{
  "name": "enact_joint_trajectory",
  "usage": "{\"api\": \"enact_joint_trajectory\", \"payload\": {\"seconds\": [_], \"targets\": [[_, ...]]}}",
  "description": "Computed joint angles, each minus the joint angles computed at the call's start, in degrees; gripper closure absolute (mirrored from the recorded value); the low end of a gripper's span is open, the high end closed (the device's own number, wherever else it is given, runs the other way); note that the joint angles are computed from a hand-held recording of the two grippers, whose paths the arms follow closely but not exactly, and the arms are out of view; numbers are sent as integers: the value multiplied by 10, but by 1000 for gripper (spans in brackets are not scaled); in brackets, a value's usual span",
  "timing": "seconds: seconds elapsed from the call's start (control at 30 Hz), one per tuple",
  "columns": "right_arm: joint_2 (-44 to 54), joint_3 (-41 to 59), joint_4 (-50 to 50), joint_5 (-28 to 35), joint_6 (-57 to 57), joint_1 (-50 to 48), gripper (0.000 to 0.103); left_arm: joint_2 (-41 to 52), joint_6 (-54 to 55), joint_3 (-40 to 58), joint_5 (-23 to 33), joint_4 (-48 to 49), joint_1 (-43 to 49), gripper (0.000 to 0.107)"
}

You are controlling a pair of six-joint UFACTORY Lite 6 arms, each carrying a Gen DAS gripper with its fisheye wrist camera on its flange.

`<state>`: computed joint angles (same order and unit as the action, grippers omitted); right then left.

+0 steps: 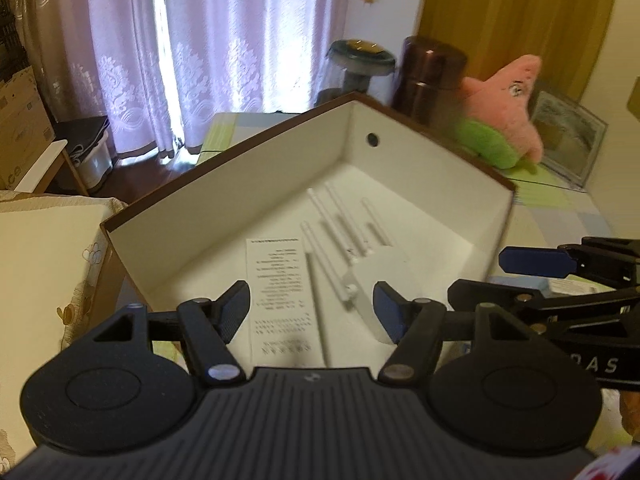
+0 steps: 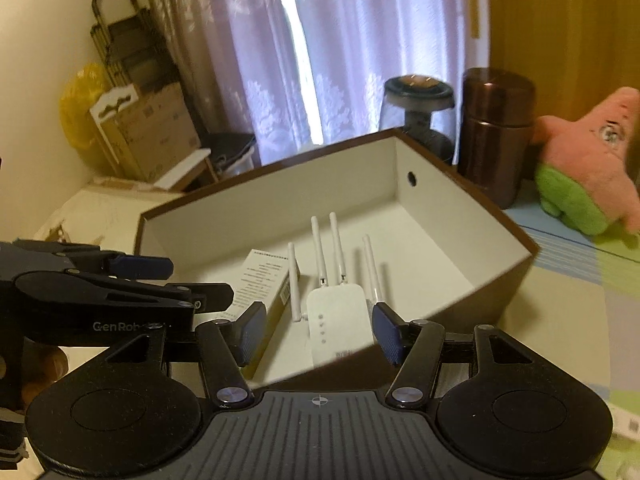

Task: Organize rigid objects
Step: 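Lower and release the medicine box with the left tool while the right tool releases the repeater, then withdraw both tools from the brown box back over the bed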

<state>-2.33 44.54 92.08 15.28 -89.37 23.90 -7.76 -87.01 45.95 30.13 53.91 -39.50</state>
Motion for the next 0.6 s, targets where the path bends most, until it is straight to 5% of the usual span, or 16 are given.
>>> {"api": "enact_joint_trajectory", "payload": {"seconds": [0.33,0.6], "targets": [[-264,-174,-267,68,265,-75,47,-49,-98,-1,126,2,-209,42],[-435,-287,-353,243,262,-297,47,29,-165,56,165,-12,-319,42]]}}
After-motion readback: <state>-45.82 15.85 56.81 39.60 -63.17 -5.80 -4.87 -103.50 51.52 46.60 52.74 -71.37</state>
